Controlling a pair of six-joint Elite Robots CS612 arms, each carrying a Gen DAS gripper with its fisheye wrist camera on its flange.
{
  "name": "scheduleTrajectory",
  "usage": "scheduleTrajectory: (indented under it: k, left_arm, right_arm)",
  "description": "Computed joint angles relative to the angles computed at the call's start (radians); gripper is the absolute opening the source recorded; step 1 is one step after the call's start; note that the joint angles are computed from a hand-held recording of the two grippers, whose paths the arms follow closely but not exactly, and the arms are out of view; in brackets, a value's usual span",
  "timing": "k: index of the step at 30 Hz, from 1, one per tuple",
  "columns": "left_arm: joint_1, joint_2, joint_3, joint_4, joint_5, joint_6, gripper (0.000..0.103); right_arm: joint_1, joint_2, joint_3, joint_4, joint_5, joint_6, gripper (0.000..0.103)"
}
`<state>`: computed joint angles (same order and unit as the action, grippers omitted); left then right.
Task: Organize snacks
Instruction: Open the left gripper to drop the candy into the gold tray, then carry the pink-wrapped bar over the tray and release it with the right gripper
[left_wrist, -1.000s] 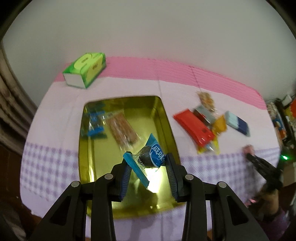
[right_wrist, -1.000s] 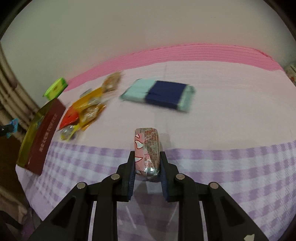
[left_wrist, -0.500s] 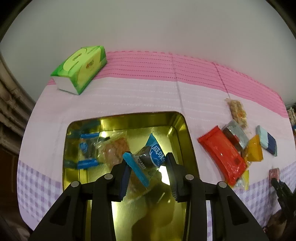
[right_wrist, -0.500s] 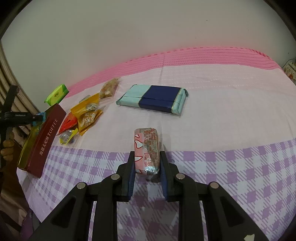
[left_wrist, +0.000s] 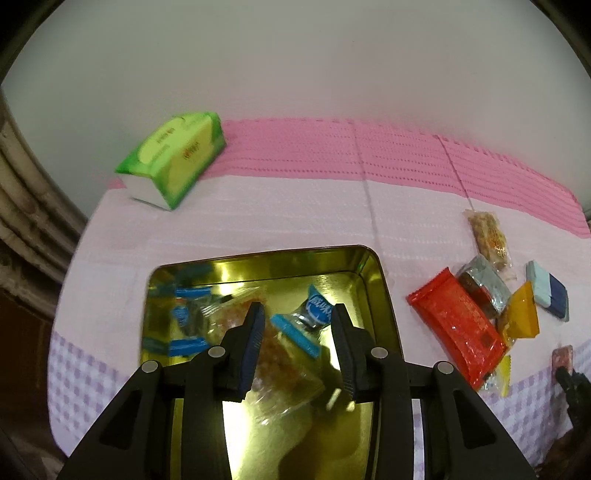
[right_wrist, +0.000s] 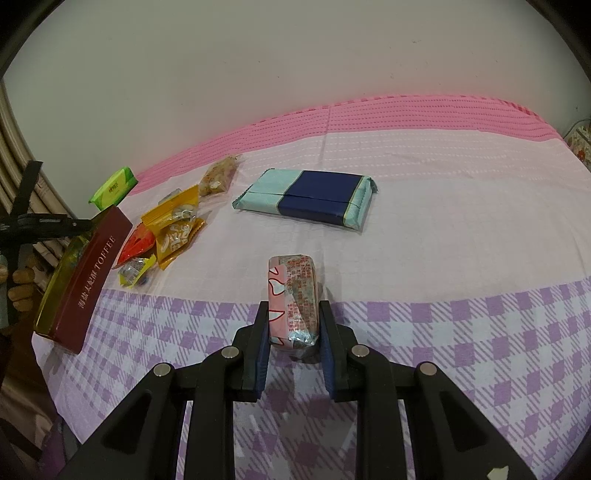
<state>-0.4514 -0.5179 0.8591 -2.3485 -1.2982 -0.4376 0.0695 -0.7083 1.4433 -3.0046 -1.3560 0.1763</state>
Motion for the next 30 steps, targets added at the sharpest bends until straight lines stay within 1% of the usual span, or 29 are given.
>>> scheduleTrajectory:
  k: [4,7,8,11,13,14,18,20,21,25,30]
  left_arm:
    - [-0.012,-0.051,0.079,-0.027,0.044,-0.037,0.039]
    - [-0.024,-0.098,0.153,-0.051,0.085,-0.067,0.039]
    - [-0.03,-0.116,0.178,-0.051,0.106,-0.074,0.039]
    - [-0.042,-0.16,0.245,-0.069,0.129,-0.095,0.039]
    - [-0.048,-0.189,0.29,-0.084,0.138,-0.105,0.039]
    - [-0.051,-0.2,0.305,-0.088,0.143,-0.108,0.039]
    - [-0.064,-0.241,0.375,-0.114,0.174,-0.127,0.04]
    - [-0.071,-0.258,0.407,-0.123,0.193,-0.134,0.046]
    - [-0.074,-0.264,0.418,-0.127,0.201,-0.136,0.047]
    - [-0.081,-0.287,0.468,-0.148,0.219,-0.142,0.047]
    - [-0.079,-0.31,0.514,-0.172,0.216,-0.162,0.047]
  right_arm:
    - [0.002,0.0,-0.003,0.007,-0.007,-0.002,0.022]
    - [0.002,-0.001,-0.01,0.03,-0.005,-0.004,0.022]
    - [0.001,-0.002,-0.013,0.043,-0.003,-0.002,0.022]
    - [0.001,-0.006,-0.017,0.067,0.006,0.021,0.022]
    - [-0.002,-0.009,-0.012,0.073,0.032,0.05,0.022]
    - [-0.005,-0.012,-0.007,0.075,0.059,0.071,0.022]
    - [-0.004,-0.024,0.014,0.059,0.138,0.104,0.022]
    - [0.003,-0.031,0.022,0.054,0.157,0.104,0.022]
    - [0.008,-0.036,0.025,0.053,0.17,0.102,0.022]
    - [0.025,-0.045,0.021,0.048,0.228,0.103,0.022]
    - [0.057,-0.044,-0.024,0.064,0.288,0.078,0.022]
